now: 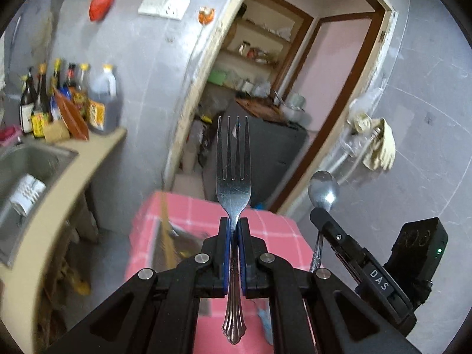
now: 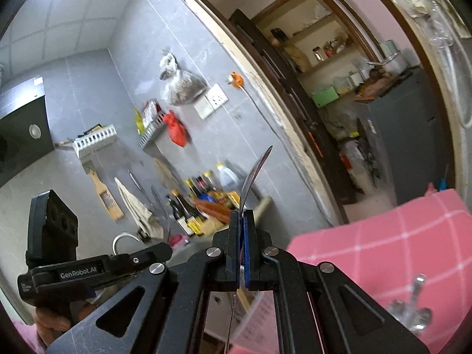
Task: Organize utensils
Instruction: 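Lift the fork with the left tool while the right tool lifts the knife toward the caddy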
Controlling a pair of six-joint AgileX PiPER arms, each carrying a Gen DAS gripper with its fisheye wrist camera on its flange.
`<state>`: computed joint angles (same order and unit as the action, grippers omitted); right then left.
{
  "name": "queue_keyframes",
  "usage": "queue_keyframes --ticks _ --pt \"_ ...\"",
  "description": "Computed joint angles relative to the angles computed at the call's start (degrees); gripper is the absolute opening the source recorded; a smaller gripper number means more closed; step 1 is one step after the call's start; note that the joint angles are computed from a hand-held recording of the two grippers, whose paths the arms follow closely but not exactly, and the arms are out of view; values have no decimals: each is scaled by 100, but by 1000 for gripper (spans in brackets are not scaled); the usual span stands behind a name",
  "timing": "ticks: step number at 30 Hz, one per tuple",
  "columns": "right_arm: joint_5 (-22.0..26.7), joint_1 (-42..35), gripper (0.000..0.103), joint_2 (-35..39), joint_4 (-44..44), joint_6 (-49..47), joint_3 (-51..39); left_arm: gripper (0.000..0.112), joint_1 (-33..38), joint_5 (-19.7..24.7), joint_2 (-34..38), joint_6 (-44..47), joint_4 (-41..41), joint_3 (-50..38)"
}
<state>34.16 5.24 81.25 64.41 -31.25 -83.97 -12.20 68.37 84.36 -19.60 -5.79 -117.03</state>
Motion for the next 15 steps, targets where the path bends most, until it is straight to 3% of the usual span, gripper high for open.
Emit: queue_keyframes --ticks 6,10,15 --pt "-979 759 2 462 432 -712 -65 5 661 -468 90 637 -444 248" --pt "-1287 987 3 669 1457 -1848 174 5 876 -1341 -142 1022 -781 1192" --pt "-1310 1068 3 861 2874 -3415 473 5 998 -2314 -359 1553 -1153 2200"
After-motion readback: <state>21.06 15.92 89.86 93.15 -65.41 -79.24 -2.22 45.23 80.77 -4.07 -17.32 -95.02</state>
